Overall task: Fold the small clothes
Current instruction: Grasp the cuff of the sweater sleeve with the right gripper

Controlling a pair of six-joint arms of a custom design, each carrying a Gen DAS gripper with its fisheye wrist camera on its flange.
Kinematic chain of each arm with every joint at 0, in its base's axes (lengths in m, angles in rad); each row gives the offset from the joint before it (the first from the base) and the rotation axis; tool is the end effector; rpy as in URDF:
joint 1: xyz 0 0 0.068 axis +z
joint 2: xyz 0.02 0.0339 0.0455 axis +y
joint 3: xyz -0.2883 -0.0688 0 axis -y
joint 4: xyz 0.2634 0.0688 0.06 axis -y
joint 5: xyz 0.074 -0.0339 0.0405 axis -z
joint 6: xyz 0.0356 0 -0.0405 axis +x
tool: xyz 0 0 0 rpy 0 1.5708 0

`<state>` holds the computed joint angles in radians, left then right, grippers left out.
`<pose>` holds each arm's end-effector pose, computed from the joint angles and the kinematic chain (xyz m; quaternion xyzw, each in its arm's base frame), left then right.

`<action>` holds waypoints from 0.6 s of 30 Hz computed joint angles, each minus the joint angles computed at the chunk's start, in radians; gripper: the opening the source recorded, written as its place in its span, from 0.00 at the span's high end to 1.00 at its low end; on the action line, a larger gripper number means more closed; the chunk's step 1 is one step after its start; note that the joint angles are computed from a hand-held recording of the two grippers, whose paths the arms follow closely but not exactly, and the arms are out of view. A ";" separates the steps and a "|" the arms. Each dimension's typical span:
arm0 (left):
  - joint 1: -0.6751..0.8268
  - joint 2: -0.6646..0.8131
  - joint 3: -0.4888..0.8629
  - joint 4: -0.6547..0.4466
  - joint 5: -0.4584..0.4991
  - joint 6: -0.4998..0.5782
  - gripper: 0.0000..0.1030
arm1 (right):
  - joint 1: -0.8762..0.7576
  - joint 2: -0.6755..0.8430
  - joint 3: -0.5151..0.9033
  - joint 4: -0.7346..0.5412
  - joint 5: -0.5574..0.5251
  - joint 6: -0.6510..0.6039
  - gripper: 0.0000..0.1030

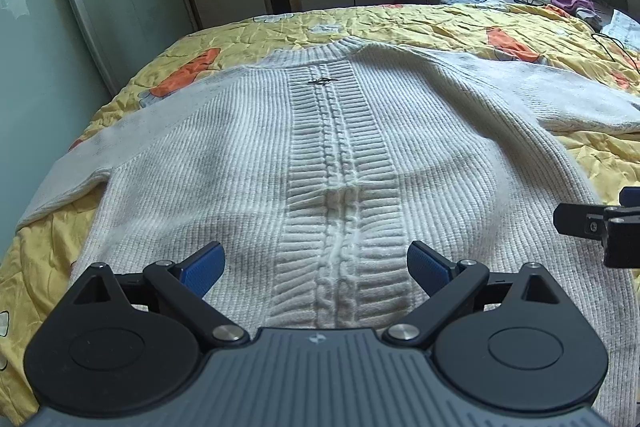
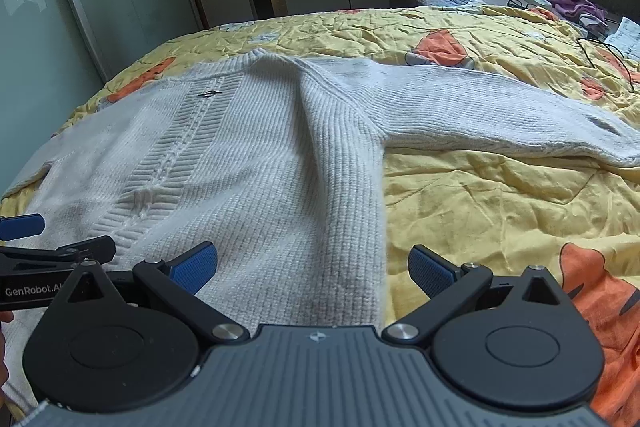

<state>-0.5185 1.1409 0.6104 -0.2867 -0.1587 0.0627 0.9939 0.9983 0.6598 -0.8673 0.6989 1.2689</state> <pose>0.2044 -0.1101 0.2145 0.2376 0.8964 -0.0111 0.3740 0.1110 0.1286 0.2304 0.1882 0.9067 0.0111 0.3772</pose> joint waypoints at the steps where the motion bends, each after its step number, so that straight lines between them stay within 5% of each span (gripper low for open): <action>1: -0.006 0.004 0.002 0.001 -0.003 -0.003 0.04 | -0.007 -0.007 -0.004 0.000 -0.001 -0.004 0.00; 10: -0.051 0.044 0.021 0.009 -0.021 -0.017 0.04 | -0.091 -0.092 -0.054 0.012 -0.012 -0.062 0.00; 18: -0.079 0.071 0.028 0.023 -0.042 -0.010 0.05 | -0.331 -0.351 -0.191 0.045 0.003 -0.288 0.00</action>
